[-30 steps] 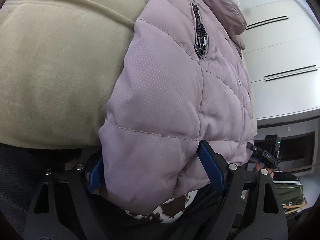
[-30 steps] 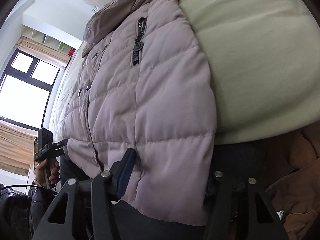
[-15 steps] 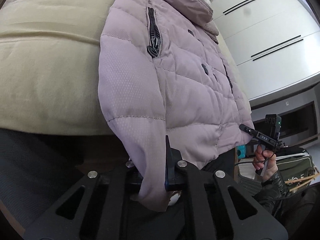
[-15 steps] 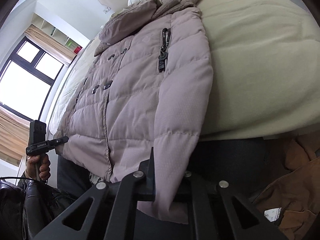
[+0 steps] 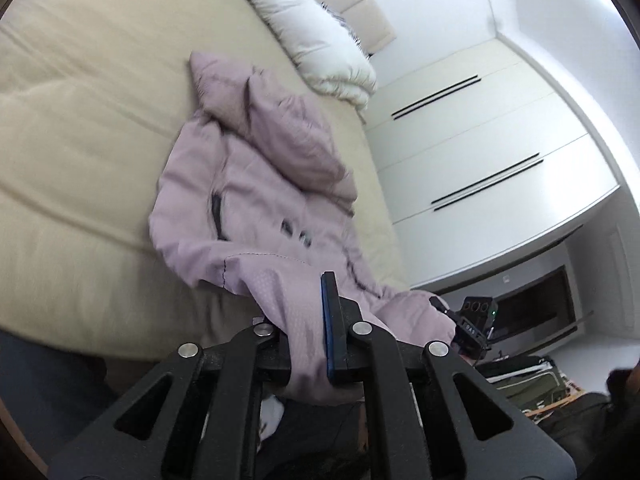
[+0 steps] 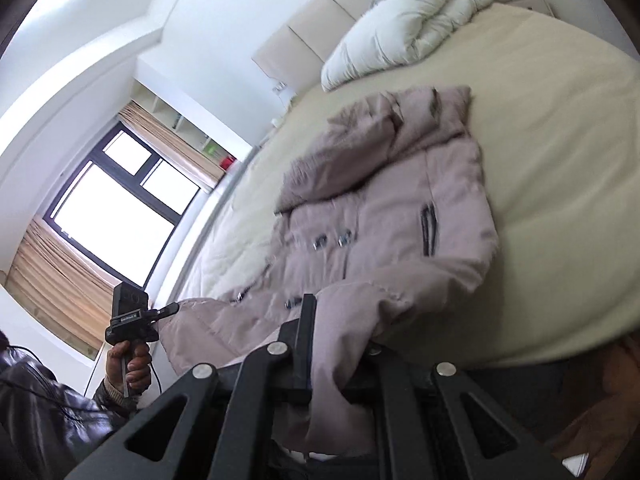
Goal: Fold large clothes
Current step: 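Fold the hem up over the coat toward the collar with both tools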
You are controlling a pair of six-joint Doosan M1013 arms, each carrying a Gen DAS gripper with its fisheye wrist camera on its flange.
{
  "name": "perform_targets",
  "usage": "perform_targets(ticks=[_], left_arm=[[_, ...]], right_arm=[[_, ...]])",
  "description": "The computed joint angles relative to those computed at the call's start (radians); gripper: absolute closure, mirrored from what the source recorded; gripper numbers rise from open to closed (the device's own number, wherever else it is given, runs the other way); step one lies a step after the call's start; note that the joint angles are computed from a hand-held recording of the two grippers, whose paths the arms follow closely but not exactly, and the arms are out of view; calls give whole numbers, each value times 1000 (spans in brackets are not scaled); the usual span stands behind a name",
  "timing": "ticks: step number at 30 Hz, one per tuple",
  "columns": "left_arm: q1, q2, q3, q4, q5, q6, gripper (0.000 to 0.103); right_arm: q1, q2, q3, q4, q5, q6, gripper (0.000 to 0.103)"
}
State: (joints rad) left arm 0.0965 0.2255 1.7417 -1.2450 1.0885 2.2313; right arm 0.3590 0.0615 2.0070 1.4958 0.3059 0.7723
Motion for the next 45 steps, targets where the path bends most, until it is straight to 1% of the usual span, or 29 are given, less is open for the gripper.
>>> perform_targets(ticks=[1,3,5,6,7,11,13,14,17,18,20,21,22,24,25,26,27,28,29,30,31,32,33,34,36,38,40,43,45], left_arm=[[-9,17,-36,-23,-12,-6,96],[-16,66,-124,-81,-28,4,96],[-33,124,-227,-113,-73,7,96],[-45,153,-281,-105,-105,1,96],[-63,190,-348,-84,-135,-31,96],[-94,345,-577,16,-214,-202,96],[-105,429,-700,112,-222,-299,96],[-112,470,-762,183,-226,-359,96],[-128,589,-919,305,-201,-514,96],[-131,622,-962,336,-194,-559,96],[-132,695,-1060,369,-148,-644,92],[-130,723,-1089,354,-137,-662,91],[-122,742,-1107,317,-125,-678,90],[-104,741,-1076,212,-136,-665,87],[-98,724,-1042,189,-168,-650,84],[-96,701,-1004,189,-205,-631,84],[-96,677,-972,204,-247,-615,81],[-100,652,-947,241,-295,-599,76],[-107,621,-916,283,-337,-582,76],[-114,596,-891,325,-393,-578,76],[-118,569,-861,364,-448,-574,74],[-133,550,-844,413,-502,-563,70],[-150,530,-826,457,-534,-536,52],[-175,520,-827,537,-549,-517,43],[-227,539,-871,693,-514,-488,43],[-279,588,-944,853,-453,-520,43],[-322,633,-995,989,-405,-549,42],[-359,719,-1112,1159,-282,-602,42],[-367,747,-1143,1203,-294,-624,42]], right_arm=[[-23,13,-25,82,30,-107,94],[-38,37,-73,289,4,-315,94],[-55,75,-152,336,-19,-342,94],[-66,94,-194,284,-40,-283,94],[-79,120,-245,181,-59,-184,94],[-117,247,-433,-314,-125,328,94],[-135,324,-522,-576,-126,590,94],[-143,366,-569,-707,-116,708,94],[-163,483,-722,-1093,21,1090,93],[-167,520,-769,-1180,79,1201,93],[-177,579,-826,-1204,138,1276,93],[-186,597,-824,-1142,120,1236,93],[-198,613,-823,-1032,116,1171,91],[-216,628,-801,-770,82,1026,88],[-223,628,-789,-667,60,979,83],[-230,622,-779,-616,61,945,72],[-233,616,-775,-618,57,944,64],[-229,599,-760,-671,32,982,45],[-223,580,-749,-778,11,1057,34],[-208,557,-727,-909,-46,1159,29],[-204,533,-712,-1039,-70,1226,22],[-196,514,-700,-1170,-95,1293,22],[-184,497,-694,-1301,-100,1388,22],[-171,494,-713,-1397,-62,1458,22],[-133,522,-788,-1489,52,1467,29],[-93,578,-892,-1553,181,1404,39],[-62,642,-996,-1589,304,1332,41],[-29,735,-1127,-1688,458,1324,41],[-27,781,-1187,-1726,512,1287,39]])
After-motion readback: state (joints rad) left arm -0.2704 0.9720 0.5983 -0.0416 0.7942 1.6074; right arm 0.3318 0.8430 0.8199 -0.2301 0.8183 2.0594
